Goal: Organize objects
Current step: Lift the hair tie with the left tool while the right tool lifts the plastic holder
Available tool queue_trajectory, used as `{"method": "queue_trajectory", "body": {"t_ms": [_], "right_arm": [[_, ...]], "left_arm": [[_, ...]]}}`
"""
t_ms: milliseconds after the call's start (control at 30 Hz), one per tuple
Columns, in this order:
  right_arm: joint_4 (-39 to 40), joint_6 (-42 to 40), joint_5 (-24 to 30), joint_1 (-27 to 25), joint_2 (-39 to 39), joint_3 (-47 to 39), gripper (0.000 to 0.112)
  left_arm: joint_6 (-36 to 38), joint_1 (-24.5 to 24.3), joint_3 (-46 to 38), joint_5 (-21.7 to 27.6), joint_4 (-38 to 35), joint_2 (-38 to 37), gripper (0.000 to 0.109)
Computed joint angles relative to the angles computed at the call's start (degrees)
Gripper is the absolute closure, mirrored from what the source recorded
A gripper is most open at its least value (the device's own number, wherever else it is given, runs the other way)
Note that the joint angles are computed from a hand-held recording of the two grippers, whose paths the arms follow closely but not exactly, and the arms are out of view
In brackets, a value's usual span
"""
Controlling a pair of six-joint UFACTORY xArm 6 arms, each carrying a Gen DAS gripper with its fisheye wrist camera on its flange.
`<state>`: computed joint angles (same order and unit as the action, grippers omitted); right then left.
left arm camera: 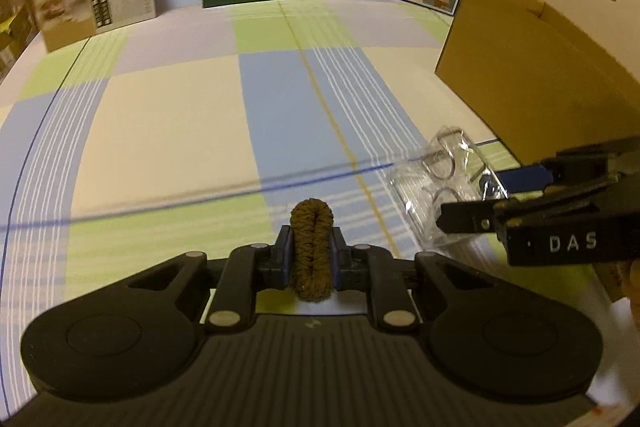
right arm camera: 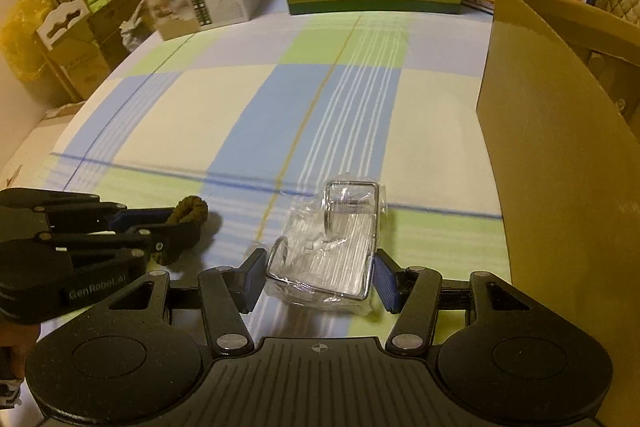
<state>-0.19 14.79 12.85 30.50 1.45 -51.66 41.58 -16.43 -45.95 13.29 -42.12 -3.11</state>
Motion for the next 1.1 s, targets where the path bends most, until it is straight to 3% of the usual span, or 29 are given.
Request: {"method": "queue_trajectory", "body": {"t_ms": [233, 467, 533, 667, 733, 800, 1000, 1100], "right_arm": [[-1.38, 2.52, 0.00, 3.45, -6.33, 5.77, 0.060], [-7.10, 9.25, 0.87, 5.52, -9.80, 10.09, 0.060], [-7.72, 10.10, 1.27, 5.44, -9.98, 10.63, 0.059], [-0.74, 4.90, 0.41, 5.19, -9.41, 11.43, 0.057], [-1.70, 6.89, 0.52, 4.89, -9.02, 11.18, 0.046], [-3.01, 8.82, -0.06, 4.81, -8.50, 10.81, 0.043], [-4.76, 10.47, 0.76, 5.19, -6.75, 8.79, 0.043], [-6.38, 12.08, 0.77, 5.11, -6.56, 8.37, 0.053]], "left_arm": [[-1.46, 1.13, 7.75, 3.17, -3.80, -11.06, 0.095], [-5.72, 1.96, 14.43, 6.71, -1.93, -20.16, 0.095], [-6.20, 1.51, 15.35, 6.53, -0.97, -20.97, 0.095], [-6.40, 1.06, 15.60, 6.35, -0.50, -20.39, 0.095], [-6.27, 0.86, 15.31, 6.21, -0.83, -19.84, 0.095], [-5.92, 0.52, 15.22, 5.84, -1.12, -19.46, 0.095], [-6.85, 0.61, 15.09, 5.64, -0.10, -18.56, 0.095], [-6.95, 1.26, 14.68, 6.69, -1.06, -18.41, 0.095]]}}
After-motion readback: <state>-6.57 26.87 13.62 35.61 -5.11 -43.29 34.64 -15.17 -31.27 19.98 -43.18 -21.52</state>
